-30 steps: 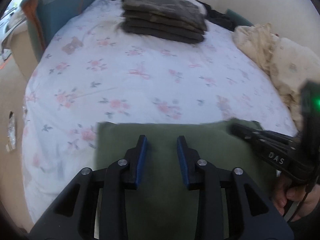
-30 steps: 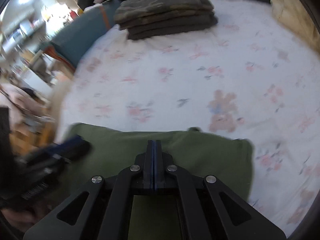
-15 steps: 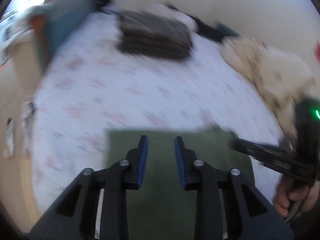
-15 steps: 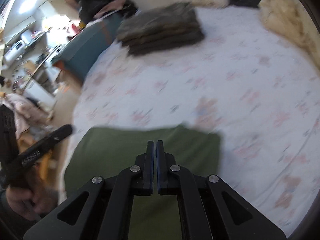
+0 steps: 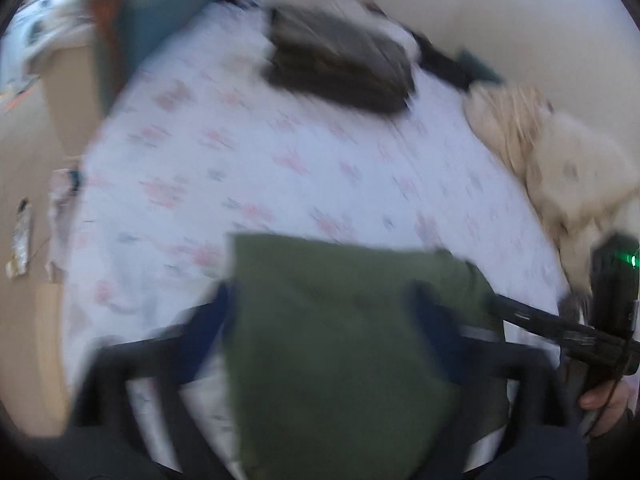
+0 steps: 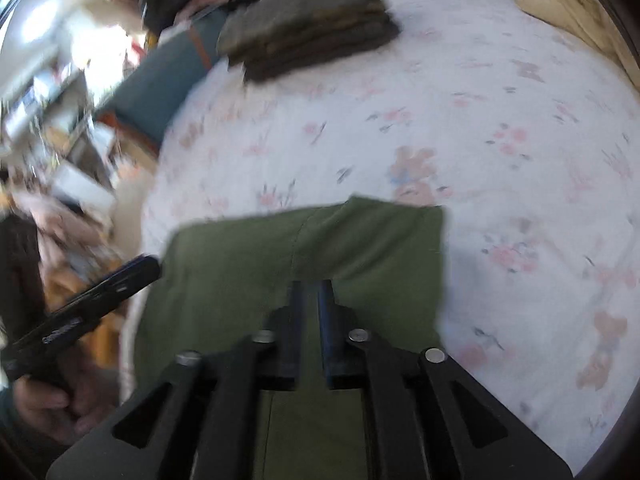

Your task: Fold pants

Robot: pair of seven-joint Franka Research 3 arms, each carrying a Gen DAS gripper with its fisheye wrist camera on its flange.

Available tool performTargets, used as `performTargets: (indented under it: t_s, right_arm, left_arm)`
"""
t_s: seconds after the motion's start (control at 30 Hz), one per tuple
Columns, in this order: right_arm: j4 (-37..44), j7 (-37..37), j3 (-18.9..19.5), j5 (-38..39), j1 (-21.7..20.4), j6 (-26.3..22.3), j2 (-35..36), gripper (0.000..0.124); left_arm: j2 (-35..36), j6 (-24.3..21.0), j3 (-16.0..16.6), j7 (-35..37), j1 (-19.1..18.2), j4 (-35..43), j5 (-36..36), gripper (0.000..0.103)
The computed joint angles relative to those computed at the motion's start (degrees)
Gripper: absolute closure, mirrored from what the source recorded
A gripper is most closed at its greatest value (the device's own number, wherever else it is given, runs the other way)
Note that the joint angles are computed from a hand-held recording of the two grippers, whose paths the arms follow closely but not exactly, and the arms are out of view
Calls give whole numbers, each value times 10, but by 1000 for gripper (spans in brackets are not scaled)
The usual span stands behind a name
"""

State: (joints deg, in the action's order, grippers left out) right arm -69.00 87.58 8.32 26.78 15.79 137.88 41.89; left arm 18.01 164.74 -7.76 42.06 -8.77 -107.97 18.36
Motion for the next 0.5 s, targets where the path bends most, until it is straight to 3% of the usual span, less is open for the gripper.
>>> performTargets:
  t_s: [0.03, 0.07, 0.1, 0.2, 0.37, 0.43, 0.5]
  right_arm:
    - [-26, 13, 3, 21, -12, 9, -15, 37]
    - [-45, 30, 2, 36, -19, 15, -24, 27]
    - [-55, 52, 2, 50, -25, 13, -26, 27]
    - [-46, 95, 15, 92, -50, -35, -2, 27]
    - [50, 103, 30, 96, -50, -137, 82, 27]
    - [73, 75, 25, 70, -32, -141, 91, 28]
    - [99, 42, 38, 72, -32, -162, 105, 44]
  left_arm:
    - [-8, -7, 23, -27, -16, -9, 15, 1]
    - [-9, -23, 26, -19, -17, -15, -10, 1]
    - [-6, -37, 8, 16, 0, -18, -69, 1]
    - [20, -70, -111, 132, 114, -25, -252, 1]
    - [55, -75, -186, 301, 170, -19, -421, 2]
    - [65, -86, -215, 370, 190, -11, -477, 15]
    - [66, -99, -218, 402, 189, -5, -506, 57]
